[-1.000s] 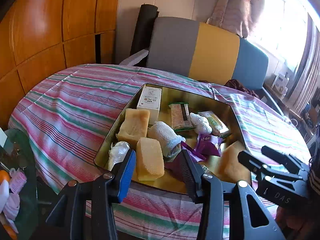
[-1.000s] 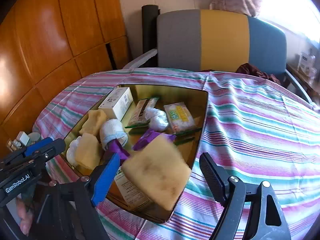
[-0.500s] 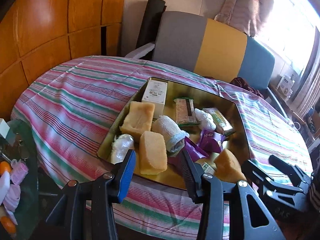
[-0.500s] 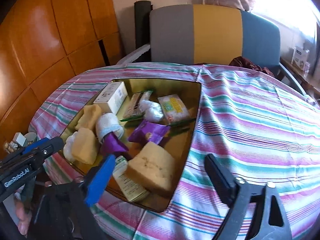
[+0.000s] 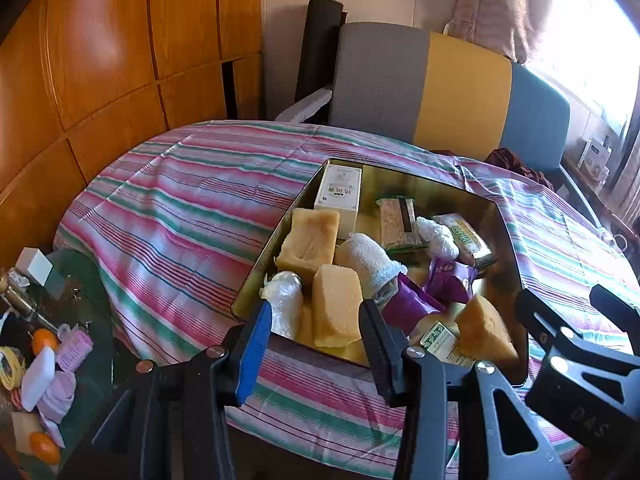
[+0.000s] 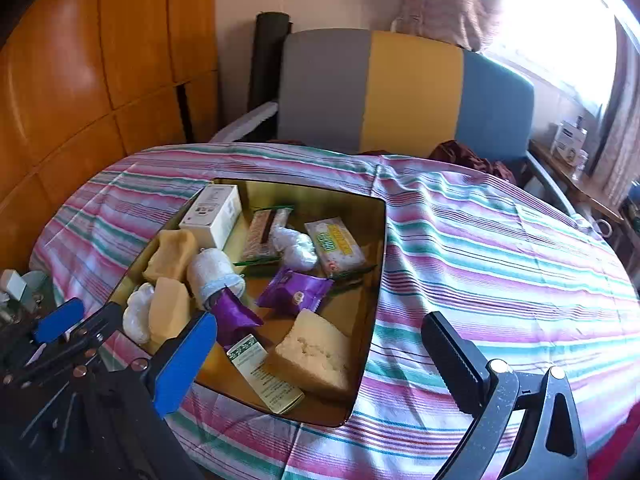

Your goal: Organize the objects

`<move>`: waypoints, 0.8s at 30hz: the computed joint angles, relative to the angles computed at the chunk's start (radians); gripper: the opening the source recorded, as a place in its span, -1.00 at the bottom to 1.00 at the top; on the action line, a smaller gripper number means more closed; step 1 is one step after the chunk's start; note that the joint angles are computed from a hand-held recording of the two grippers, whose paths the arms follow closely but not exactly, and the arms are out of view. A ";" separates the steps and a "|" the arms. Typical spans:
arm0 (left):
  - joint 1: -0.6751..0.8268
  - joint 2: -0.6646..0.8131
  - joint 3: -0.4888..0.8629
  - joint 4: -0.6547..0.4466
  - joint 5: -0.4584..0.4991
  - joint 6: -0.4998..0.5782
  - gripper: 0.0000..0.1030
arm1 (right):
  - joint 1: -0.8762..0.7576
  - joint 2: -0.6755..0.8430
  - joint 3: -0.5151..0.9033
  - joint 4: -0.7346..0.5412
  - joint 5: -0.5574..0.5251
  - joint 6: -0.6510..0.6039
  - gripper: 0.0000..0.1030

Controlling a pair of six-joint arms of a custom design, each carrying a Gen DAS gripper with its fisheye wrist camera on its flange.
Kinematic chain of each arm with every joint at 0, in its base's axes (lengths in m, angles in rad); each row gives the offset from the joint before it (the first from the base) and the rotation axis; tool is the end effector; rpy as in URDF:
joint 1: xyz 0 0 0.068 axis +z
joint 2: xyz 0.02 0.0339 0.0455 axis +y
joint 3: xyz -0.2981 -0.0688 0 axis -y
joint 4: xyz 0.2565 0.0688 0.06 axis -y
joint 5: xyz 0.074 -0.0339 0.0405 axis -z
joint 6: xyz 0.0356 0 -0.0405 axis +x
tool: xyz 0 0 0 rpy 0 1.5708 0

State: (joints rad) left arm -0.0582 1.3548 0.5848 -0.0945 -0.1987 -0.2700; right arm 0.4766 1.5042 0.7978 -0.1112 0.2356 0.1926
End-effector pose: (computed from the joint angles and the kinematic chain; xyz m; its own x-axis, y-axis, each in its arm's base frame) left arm 0.2527 -0.0077 0.1863 -0.7131 -0.2204 -0.6656 -0.2709 0.9622 -0.0284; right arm 0.2780 0.1342 0.2109 -0.6945 -0.1491 -0.7039 -0.1745 0.9840 -0.0362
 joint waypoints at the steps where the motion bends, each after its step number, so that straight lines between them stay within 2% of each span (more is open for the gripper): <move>1: 0.003 -0.003 0.003 -0.004 0.006 0.004 -0.12 | 0.005 0.003 0.004 -0.006 0.012 0.004 0.99; 5: 0.016 -0.010 0.008 -0.017 0.044 0.016 -0.12 | 0.013 0.018 0.019 -0.031 0.039 0.017 0.99; 11: -0.004 -0.012 0.006 -0.020 0.036 0.022 -0.12 | 0.005 0.030 0.023 -0.045 0.034 0.042 0.99; 18: -0.010 -0.013 0.009 -0.032 0.079 0.022 -0.12 | 0.003 0.034 0.021 -0.039 0.046 0.049 0.99; 24: -0.022 -0.021 -0.004 -0.010 0.033 0.015 -0.12 | -0.001 0.034 0.019 -0.035 0.050 0.051 0.99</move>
